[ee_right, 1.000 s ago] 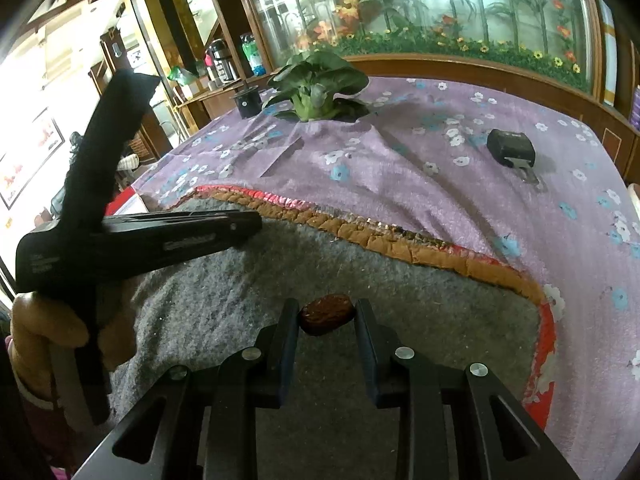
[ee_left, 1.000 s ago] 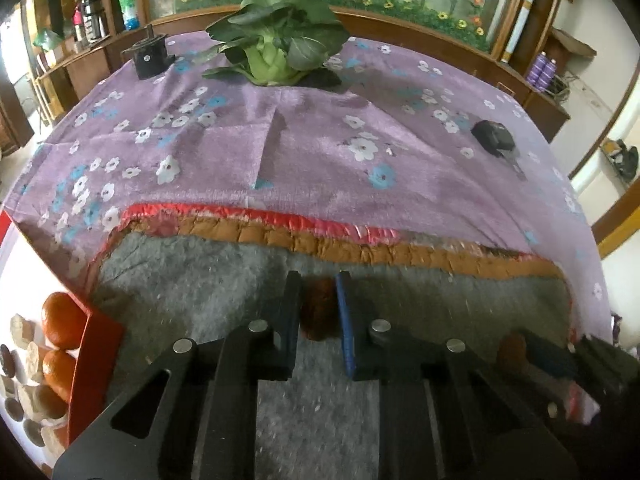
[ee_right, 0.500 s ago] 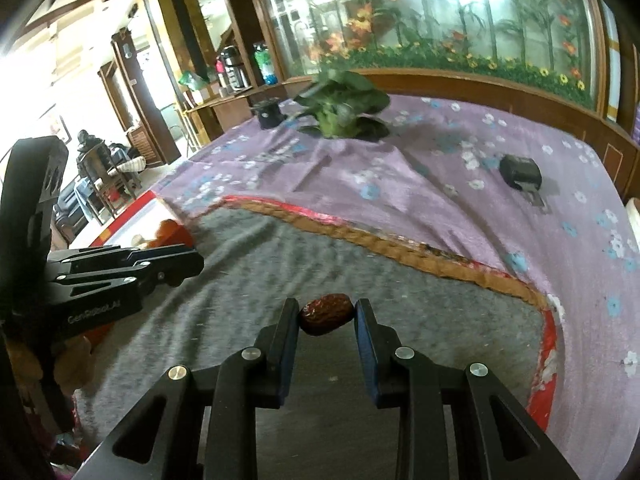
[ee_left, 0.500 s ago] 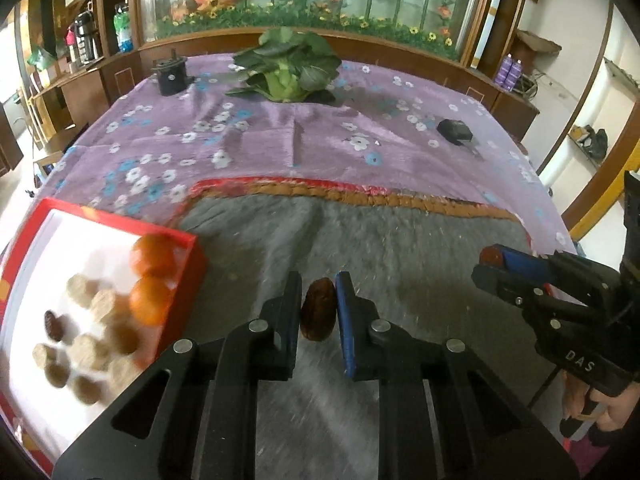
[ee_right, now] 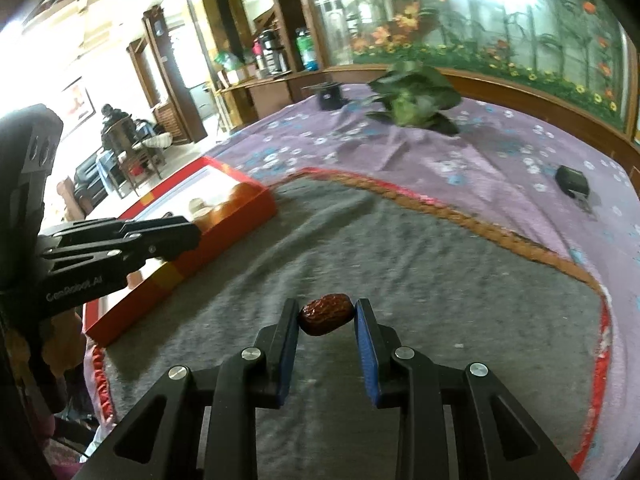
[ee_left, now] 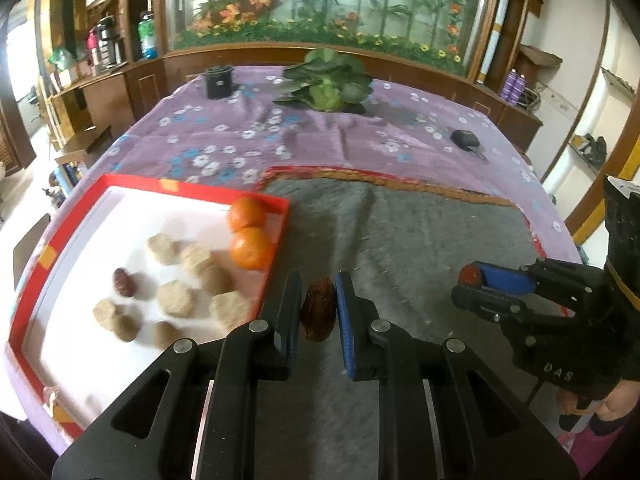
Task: Organize fruits
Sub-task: 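Carry both dates into the white tray and open both grippers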
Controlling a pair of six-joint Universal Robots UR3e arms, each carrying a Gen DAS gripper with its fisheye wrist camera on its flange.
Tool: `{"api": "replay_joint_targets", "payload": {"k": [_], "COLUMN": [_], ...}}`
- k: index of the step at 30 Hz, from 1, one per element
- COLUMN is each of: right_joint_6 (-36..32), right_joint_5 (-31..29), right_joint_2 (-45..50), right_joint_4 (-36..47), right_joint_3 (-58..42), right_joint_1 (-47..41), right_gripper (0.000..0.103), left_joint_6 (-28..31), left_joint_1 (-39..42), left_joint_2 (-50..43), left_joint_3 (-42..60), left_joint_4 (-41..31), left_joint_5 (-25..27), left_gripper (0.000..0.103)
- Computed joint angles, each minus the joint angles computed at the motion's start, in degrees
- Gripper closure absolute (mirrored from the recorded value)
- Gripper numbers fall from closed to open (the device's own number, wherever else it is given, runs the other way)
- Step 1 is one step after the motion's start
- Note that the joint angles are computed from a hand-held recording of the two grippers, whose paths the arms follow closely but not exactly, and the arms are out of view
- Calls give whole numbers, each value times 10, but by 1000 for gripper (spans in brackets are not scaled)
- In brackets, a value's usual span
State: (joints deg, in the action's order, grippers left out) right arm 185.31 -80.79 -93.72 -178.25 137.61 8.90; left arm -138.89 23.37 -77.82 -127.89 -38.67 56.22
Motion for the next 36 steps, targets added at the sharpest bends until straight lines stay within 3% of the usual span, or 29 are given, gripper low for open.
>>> {"api": "replay_joint_targets", "payload": {"k": [13, 28, 36], "right_joint_6": [23, 24, 20], "right_joint_5": [-44, -42, -43], "right_joint_2": [105, 215, 268], "right_joint_4": [25, 74, 104], "right_joint_3": [-131, -297, -376], "right_joint_1": [104, 156, 178], "right_gripper": [76, 76, 76], "left_joint_6": [95, 35, 22], "left_joint_1": [115, 123, 131], "left_joint_2": [25, -59, -97], "left_joint_3": [-11, 5, 22], "left_joint_4": [-54, 64, 92], "left_joint_5": [-47, 3, 18], "left_gripper": [87, 87, 87]}}
